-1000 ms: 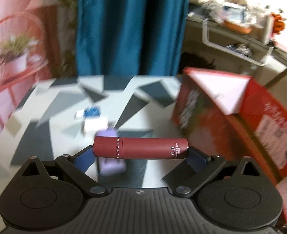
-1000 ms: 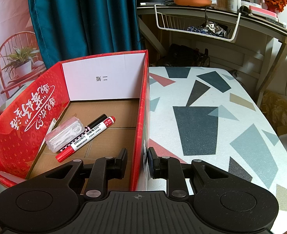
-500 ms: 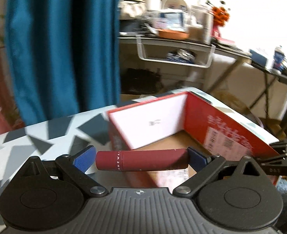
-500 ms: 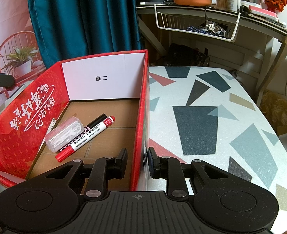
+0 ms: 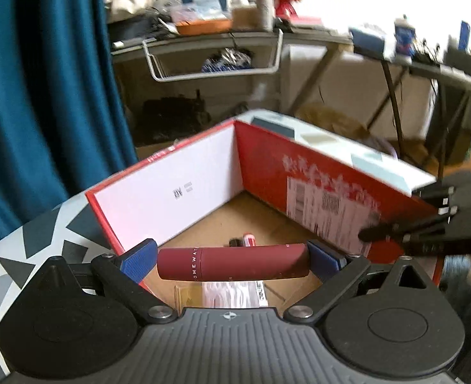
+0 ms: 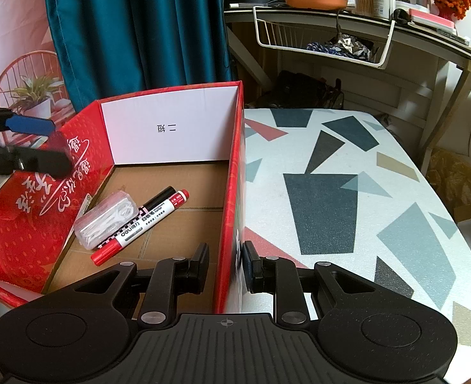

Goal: Organize rigid objects
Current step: 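Carry the lipstick with the left tool into the box and release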

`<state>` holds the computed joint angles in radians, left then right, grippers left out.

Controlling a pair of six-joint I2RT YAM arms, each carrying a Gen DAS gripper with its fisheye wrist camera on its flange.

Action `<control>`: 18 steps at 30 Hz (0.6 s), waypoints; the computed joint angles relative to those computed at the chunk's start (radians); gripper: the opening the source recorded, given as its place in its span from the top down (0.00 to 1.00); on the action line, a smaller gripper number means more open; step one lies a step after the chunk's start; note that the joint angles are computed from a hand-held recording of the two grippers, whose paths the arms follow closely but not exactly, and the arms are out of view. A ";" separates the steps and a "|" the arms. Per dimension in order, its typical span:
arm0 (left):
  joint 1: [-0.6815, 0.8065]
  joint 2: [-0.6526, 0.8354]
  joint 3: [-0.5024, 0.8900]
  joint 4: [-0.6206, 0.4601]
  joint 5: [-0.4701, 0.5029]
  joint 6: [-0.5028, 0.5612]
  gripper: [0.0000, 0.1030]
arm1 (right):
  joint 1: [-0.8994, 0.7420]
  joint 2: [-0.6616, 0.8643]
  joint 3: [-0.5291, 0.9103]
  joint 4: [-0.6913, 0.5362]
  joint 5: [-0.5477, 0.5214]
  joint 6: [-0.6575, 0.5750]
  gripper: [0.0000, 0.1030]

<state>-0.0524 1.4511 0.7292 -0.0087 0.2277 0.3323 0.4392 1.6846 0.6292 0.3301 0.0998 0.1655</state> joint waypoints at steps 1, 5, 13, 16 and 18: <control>0.000 0.010 0.005 -0.008 -0.001 0.009 0.03 | 0.003 0.001 0.000 0.001 0.002 0.002 0.79; 0.007 0.045 0.017 -0.028 -0.001 0.038 0.03 | 0.000 0.000 0.000 0.000 0.000 0.000 0.79; -0.014 0.051 0.012 -0.039 -0.024 0.086 0.03 | 0.000 0.001 0.000 0.000 0.000 0.000 0.79; -0.012 0.045 0.011 -0.044 -0.024 0.087 0.03 | 0.000 0.001 0.001 -0.001 0.000 0.000 0.79; -0.008 0.047 0.019 -0.055 -0.016 0.083 0.03 | 0.000 0.001 0.000 -0.001 0.000 -0.001 0.78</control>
